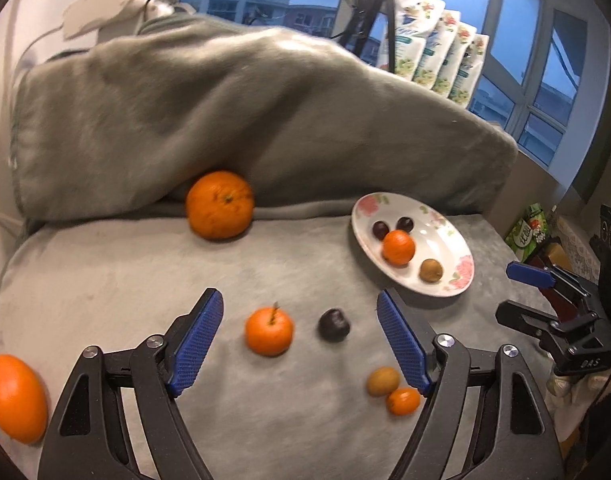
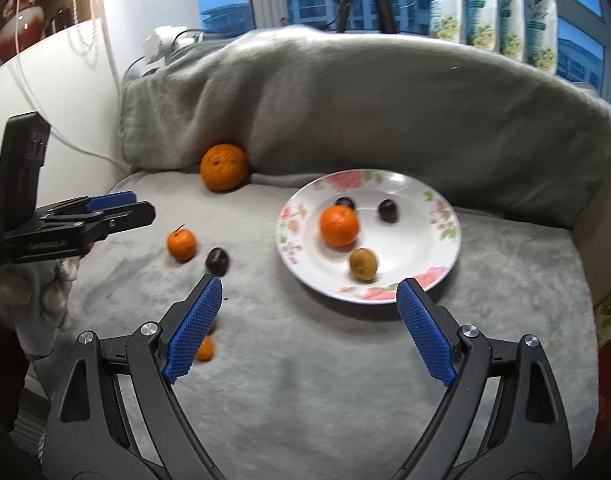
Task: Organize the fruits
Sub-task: 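Move the right tool toward the small mandarin and kiwi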
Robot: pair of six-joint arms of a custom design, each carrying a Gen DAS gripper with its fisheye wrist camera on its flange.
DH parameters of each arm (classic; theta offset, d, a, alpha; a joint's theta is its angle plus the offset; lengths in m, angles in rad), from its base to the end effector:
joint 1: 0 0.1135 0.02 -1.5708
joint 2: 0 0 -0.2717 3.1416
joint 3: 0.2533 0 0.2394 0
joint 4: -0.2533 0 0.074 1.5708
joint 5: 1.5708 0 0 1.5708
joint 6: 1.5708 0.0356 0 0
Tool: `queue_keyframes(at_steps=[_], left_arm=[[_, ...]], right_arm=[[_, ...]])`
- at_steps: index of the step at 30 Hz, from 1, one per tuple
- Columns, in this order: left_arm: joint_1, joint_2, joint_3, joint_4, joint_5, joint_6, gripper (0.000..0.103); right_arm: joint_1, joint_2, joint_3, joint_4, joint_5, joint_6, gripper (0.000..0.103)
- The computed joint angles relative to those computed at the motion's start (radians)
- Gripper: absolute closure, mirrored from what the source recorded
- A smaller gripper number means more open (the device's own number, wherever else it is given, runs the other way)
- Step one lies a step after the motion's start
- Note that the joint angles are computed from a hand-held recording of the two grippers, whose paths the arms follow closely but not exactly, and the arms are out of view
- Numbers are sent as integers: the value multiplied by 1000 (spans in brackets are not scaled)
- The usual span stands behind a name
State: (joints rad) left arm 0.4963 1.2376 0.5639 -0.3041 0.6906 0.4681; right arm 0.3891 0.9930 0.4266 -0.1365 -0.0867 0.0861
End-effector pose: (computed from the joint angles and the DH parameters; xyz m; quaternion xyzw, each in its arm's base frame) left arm 0.1923 0.0783 0.1884 0.0862 0.9012 -0.1593 0.3937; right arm 0.1680 0.0722 0.1966 -0.1548 0.8933 0.1371 0.3990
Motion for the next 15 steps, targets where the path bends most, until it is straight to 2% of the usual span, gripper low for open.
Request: queue_keyframes(at_steps=[2,5,8,12,15], left_arm=[[16,28,2,1,1,15,32],[35,70,8,2,9,31,36],[48,107,11,3,13,44,40],[54,144,10,8,15,60,44],[57,173,13,14,16,67,48]], right_arm=[[26,26,3,12,-6,9,13],[52,80,17,26,-32,16,24],[80,130,31,40,-48,26,26],[100,211,56,56,-89,34,38],[116,266,75,62,-102,39,41]])
